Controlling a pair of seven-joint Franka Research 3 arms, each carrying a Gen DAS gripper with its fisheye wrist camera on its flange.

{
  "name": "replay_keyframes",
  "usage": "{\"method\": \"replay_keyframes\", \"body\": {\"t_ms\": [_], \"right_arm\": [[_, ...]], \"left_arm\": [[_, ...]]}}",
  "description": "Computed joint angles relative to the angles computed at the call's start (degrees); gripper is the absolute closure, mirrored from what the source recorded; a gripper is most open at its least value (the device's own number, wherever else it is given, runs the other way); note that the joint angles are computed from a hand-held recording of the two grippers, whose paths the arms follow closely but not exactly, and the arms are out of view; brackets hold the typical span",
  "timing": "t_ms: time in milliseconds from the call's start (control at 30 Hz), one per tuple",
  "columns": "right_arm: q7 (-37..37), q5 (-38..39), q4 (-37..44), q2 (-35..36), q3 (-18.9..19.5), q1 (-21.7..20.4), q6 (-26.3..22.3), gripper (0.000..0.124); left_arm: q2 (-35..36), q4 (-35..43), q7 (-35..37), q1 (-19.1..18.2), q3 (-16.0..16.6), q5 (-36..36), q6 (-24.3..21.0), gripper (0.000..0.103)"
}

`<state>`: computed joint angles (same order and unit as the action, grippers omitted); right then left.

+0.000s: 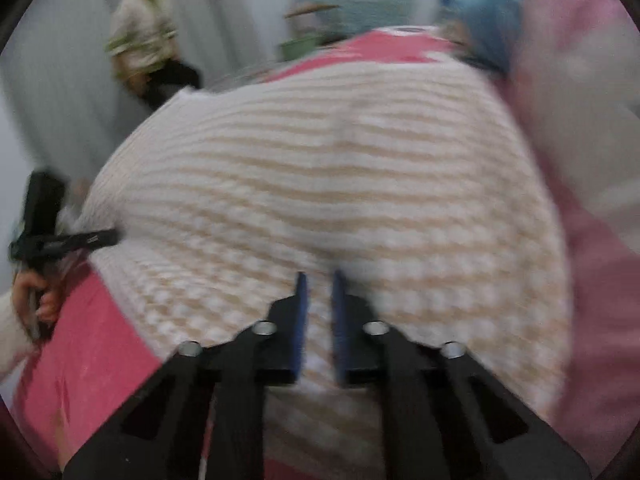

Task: Fold large clothes

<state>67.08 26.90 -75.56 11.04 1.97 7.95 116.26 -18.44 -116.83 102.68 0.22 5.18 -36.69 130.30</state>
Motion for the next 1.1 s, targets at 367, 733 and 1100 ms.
{"method": "replay_keyframes", "body": {"t_ms": [367,733,1100], "right_arm": [[-3.8,-3.9,-8.4,-8.9,2.7,7.7,5.5,0.114],[5.0,-0.1,-8.7,-11.2,2.0,8.3,1.3,0.103],[14.3,-14.1,-15.2,-13.3,4.7,11.9,7.1,0.102]], "left_arm": [[5.1,8.6,-8.4,-7.6,-7.7,13.2,1.2,0.1],[7.8,12.4,-2.5,-6.4,-8.5,2.2,-2.0,0.1],[9.8,11.1,0.6,-5.2,-9.2,1.5,-6.0,0.099]]}}
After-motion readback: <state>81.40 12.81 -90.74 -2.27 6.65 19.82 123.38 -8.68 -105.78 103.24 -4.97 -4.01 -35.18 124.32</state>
